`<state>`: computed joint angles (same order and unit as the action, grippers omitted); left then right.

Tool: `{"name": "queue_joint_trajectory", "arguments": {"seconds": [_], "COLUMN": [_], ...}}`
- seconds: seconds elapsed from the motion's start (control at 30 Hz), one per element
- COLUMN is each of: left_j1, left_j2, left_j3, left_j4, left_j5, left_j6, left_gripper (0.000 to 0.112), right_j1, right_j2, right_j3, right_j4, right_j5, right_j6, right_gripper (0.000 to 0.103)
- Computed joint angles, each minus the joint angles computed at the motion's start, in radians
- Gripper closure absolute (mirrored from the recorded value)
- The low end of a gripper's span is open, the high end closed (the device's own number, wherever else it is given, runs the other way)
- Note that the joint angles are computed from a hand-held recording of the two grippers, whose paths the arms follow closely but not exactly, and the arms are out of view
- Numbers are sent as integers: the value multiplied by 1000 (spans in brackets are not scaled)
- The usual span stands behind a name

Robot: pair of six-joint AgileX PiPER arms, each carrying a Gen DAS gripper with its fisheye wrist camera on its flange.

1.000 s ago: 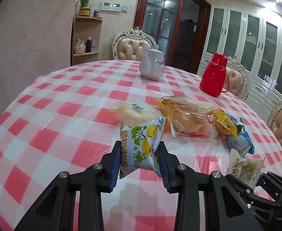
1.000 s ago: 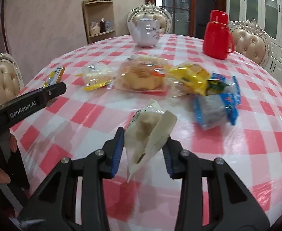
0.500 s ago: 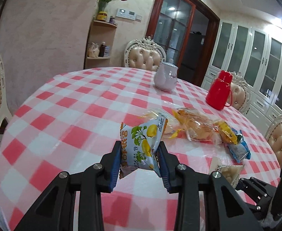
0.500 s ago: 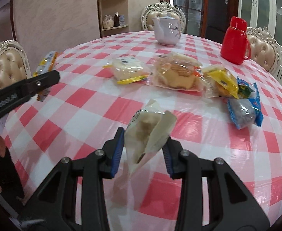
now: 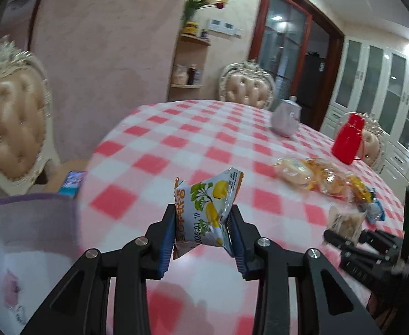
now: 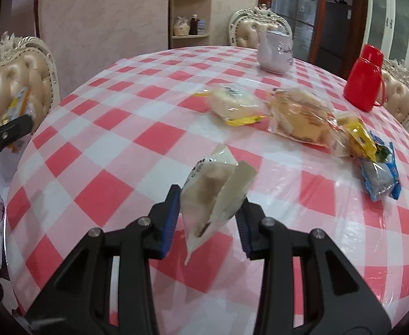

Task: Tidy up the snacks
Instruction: 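Carry both snacks to the white box and open both tools over it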

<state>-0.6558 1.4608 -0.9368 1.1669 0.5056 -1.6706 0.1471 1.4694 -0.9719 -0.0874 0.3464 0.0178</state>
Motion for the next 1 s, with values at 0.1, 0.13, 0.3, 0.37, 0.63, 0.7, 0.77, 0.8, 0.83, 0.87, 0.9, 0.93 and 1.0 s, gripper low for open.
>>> {"name": "queue_joint_trajectory", "arguments": {"seconds": [0.1, 0.13, 0.3, 0.37, 0.63, 0.7, 0.77, 0.8, 0.83, 0.87, 0.9, 0.93, 1.0], "left_j1": [43, 59, 157, 208, 423, 488, 561, 594, 614, 637, 649, 666, 694], "left_j2": [-77, -101, -219, -264, -439, -467, -492, -501, -505, -507, -510, -513, -513], "left_j3": [87, 111, 227, 266, 397, 418, 433, 436, 436, 435, 435, 435, 437], "left_j4": [-24, -30, -54, -84, -291, -382, -497, -547, -572, -584, -590, -607, -623], "left_j5": [8, 8, 1, -16, -71, -87, -103, -110, -111, -107, -101, -98, -99], "left_j6": [11, 15, 40, 75, 336, 448, 584, 644, 676, 701, 715, 742, 767], "left_gripper": [75, 75, 75, 75, 74, 74, 74, 74, 74, 74, 74, 74, 74], "right_j1": [61, 85, 210, 271, 491, 540, 587, 602, 622, 640, 653, 672, 698], "right_j2": [8, 11, 34, 47, 124, 146, 167, 174, 182, 188, 194, 200, 209], "right_j3": [-6, -9, -33, -49, -140, -166, -193, -203, -218, -232, -243, -257, -280], "right_j4": [-120, -168, -336, -396, -549, -565, -560, -549, -523, -494, -473, -445, -379], "right_j5": [8, 13, 42, 59, 129, 146, 162, 165, 167, 168, 169, 171, 172], "right_j6": [128, 178, 359, 425, 577, 591, 584, 573, 548, 519, 499, 473, 417], "right_gripper": [61, 61, 61, 61, 61, 61, 61, 61, 61, 61, 61, 61, 61]}}
